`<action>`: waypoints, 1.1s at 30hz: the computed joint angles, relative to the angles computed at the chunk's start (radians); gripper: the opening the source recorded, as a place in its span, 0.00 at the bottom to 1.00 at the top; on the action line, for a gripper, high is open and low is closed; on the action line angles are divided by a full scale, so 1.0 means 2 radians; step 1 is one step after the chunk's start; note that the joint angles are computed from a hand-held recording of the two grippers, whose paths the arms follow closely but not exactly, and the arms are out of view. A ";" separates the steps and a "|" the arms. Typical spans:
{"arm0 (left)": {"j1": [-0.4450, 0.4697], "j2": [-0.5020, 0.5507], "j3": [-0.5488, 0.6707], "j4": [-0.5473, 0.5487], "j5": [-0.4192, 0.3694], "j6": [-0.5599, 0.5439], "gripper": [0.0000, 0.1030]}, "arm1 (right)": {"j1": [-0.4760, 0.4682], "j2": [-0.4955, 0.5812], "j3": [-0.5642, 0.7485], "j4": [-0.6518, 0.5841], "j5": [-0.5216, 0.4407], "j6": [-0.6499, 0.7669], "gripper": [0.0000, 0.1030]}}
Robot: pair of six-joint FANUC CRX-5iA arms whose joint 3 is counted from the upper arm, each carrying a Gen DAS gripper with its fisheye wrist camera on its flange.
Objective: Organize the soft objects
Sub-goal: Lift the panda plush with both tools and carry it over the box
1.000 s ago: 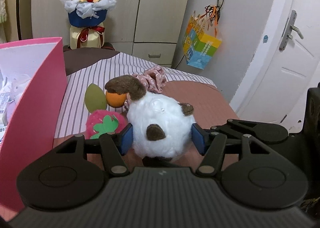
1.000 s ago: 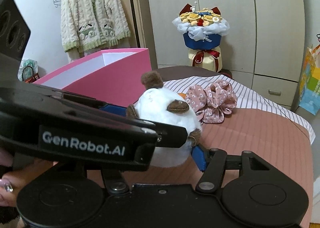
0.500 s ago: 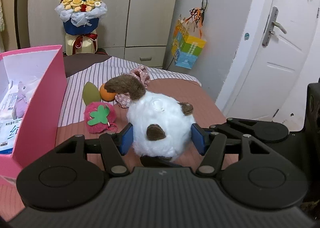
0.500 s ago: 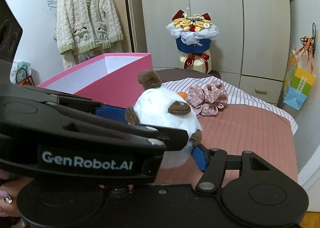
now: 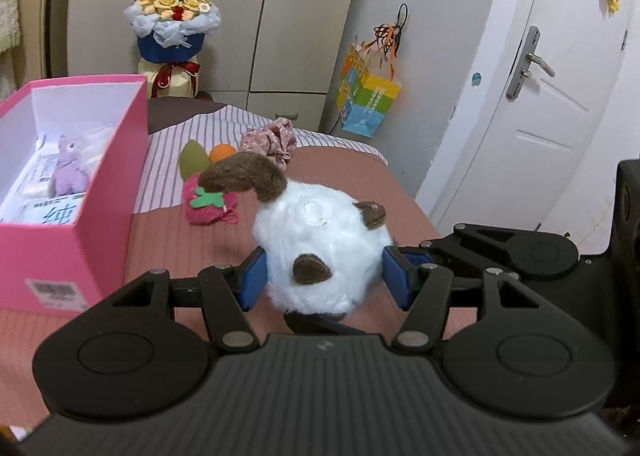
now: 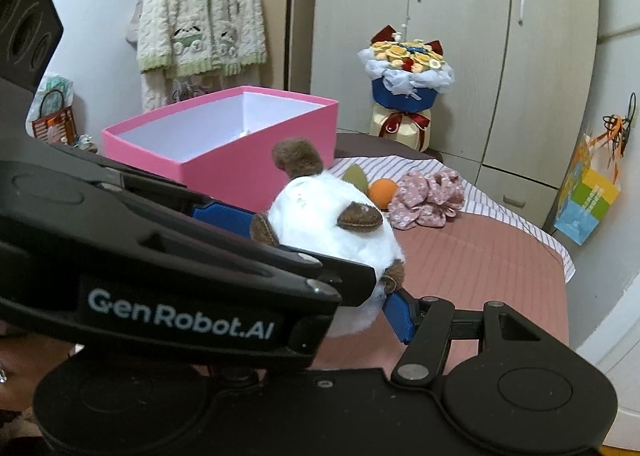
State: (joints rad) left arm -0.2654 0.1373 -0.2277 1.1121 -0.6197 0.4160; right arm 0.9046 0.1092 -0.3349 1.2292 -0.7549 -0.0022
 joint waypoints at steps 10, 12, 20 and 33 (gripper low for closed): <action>0.054 -0.043 -0.017 -0.038 -0.058 0.017 0.58 | 0.037 0.007 0.032 -0.035 -0.006 0.078 0.64; 0.064 -0.052 -0.020 -0.048 -0.062 0.023 0.57 | 0.043 0.011 0.039 -0.037 -0.004 0.083 0.64; 0.105 -0.072 -0.016 -0.069 -0.083 0.017 0.57 | 0.040 0.026 0.051 -0.002 0.045 0.036 0.64; 0.140 -0.047 0.046 -0.072 -0.104 0.022 0.56 | 0.016 0.064 0.133 -0.043 0.109 0.075 0.66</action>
State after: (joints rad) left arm 0.0150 0.0434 -0.1351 0.9686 -0.8285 0.4602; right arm 0.9370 0.2374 -0.0696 1.1433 -0.5364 0.1482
